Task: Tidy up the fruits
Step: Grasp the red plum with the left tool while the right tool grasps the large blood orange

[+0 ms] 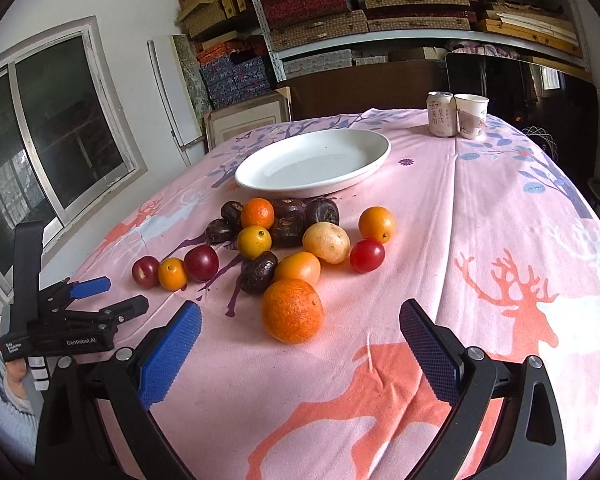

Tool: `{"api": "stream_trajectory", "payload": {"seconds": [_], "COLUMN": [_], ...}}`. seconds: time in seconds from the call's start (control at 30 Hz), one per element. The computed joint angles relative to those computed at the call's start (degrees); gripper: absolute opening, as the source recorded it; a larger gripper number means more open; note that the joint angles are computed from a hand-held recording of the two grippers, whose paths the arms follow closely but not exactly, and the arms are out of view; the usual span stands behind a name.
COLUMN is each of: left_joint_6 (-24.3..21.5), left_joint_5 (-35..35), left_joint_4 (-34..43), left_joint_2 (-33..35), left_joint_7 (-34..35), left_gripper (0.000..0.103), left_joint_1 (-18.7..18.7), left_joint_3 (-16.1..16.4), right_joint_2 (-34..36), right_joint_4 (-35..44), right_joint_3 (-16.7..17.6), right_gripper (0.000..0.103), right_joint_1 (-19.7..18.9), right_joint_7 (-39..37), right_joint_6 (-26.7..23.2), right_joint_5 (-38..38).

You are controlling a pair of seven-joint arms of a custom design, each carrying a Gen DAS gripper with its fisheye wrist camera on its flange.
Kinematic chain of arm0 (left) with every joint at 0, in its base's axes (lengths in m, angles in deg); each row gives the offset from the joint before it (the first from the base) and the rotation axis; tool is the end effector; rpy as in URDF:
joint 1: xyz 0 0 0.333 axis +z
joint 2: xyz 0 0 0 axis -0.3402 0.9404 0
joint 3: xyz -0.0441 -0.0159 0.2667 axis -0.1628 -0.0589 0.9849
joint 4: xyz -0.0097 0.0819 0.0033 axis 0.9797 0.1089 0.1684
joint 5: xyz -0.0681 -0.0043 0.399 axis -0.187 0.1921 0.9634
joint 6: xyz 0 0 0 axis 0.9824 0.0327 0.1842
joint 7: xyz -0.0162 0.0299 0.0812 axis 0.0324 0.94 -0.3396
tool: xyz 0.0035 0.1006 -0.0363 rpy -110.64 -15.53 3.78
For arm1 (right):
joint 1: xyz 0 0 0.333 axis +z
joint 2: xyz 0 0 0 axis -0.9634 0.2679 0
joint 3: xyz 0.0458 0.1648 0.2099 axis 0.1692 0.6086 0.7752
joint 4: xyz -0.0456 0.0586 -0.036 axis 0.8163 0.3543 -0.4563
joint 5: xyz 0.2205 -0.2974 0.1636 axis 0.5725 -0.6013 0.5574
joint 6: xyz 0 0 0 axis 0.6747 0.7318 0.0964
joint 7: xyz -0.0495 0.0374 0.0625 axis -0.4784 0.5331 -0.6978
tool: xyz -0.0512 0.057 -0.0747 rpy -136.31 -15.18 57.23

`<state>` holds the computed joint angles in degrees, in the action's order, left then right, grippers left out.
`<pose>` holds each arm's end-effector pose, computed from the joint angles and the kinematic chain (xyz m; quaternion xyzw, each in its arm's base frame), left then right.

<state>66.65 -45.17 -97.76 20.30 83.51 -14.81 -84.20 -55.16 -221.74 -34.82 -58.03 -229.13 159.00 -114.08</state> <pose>0.6299 -0.0113 0.3765 -0.3713 0.8545 -0.3277 0.1564 0.4269 0.2453 0.3772 -0.4464 0.7695 -0.3162 0.3295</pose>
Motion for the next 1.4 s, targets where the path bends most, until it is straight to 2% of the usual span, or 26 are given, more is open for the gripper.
{"api": "stream_trajectory", "payload": {"seconds": [0.1,0.13,0.37,0.47,0.57,0.63,0.67,0.7,0.73,0.8,0.9,1.03,1.1,1.23,1.3,1.4], "left_joint_6": [0.7,-0.7,-5.4,-5.0,-5.8,-6.6,-7.7,-10.3,-13.1,-14.1,-12.7,-13.6,-14.6,-13.5,-13.7,-13.4], "left_joint_5": [2.6,4.1,9.4,9.1,8.6,10.1,11.2,12.3,12.8,13.2,14.6,14.5,13.7,12.8,12.5,12.0], "left_joint_4": [2.4,3.7,11.9,12.9,13.7,15.0,16.1,18.2,20.0,21.2,21.2,21.5,21.1,19.3,19.4,18.9], "left_joint_2": [2.0,2.9,8.9,9.6,10.1,11.2,12.1,13.3,14.3,15.2,15.7,15.8,15.4,14.2,14.2,13.9], "left_joint_7": [-2.7,-3.9,-7.9,-5.2,-0.6,0.7,0.5,-0.4,-1.2,-1.0,-1.3,-2.0,-1.6,-2.3,-3.0,-2.9], "left_gripper": [0.099,0.099,0.099,0.098,0.090,0.078,0.076,0.068,0.065,0.062,0.060,0.050,0.040,0.040,0.040,0.040], "left_joint_1": [-0.5,-0.6,-0.3,0.7,1.8,1.8,1.8,1.9,2.2,2.3,1.4,1.5,1.9,1.7,1.7,1.8], "left_joint_3": [0.0,0.1,-0.5,-1.2,-1.8,-1.4,-1.2,-0.9,-0.9,-1.2,-1.4,-1.8,-2.1,-2.0,-1.9,-1.9], "right_joint_2": [0.5,0.7,0.2,0.2,0.5,0.5,0.5,0.5,0.6,0.8,0.8,0.9,1.3,4.0,5.8,7.8], "right_joint_4": [0.4,0.4,-1.1,-1.5,-1.5,-1.6,-1.6,-1.6,-1.6,-1.5,-1.5,-1.5,-1.3,1.0,3.0,6.1], "right_joint_3": [-0.5,-0.5,-1.4,-1.7,-2.1,-2.2,-2.2,-2.2,-2.3,-2.5,-2.5,-2.7,-2.7,-3.3,-3.2,-2.8], "right_gripper": [0.100,0.100,0.100,0.100,0.100,0.100,0.100,0.100,0.100,0.100,0.100,0.100,0.100,0.100,0.100,0.100], "right_joint_1": [0.1,0.0,-2.1,-2.8,-3.4,-3.6,-3.6,-3.7,-3.7,-3.8,-3.8,-3.8,-3.6,-2.1,-1.0,0.3], "right_joint_7": [-3.7,-3.4,4.6,7.4,9.7,10.9,11.3,11.8,12.3,12.8,13.2,13.3,11.7,-2.1,-10.0,-17.7], "right_joint_6": [-0.8,-0.6,6.3,8.3,10.3,10.8,10.9,11.1,11.3,11.8,12.0,12.4,12.1,11.1,8.6,3.3], "right_joint_5": [2.6,2.4,-4.2,-6.2,-7.9,-8.7,-9.0,-9.4,-9.7,-10.0,-10.0,-9.9,-8.6,1.6,7.1,12.1]}}
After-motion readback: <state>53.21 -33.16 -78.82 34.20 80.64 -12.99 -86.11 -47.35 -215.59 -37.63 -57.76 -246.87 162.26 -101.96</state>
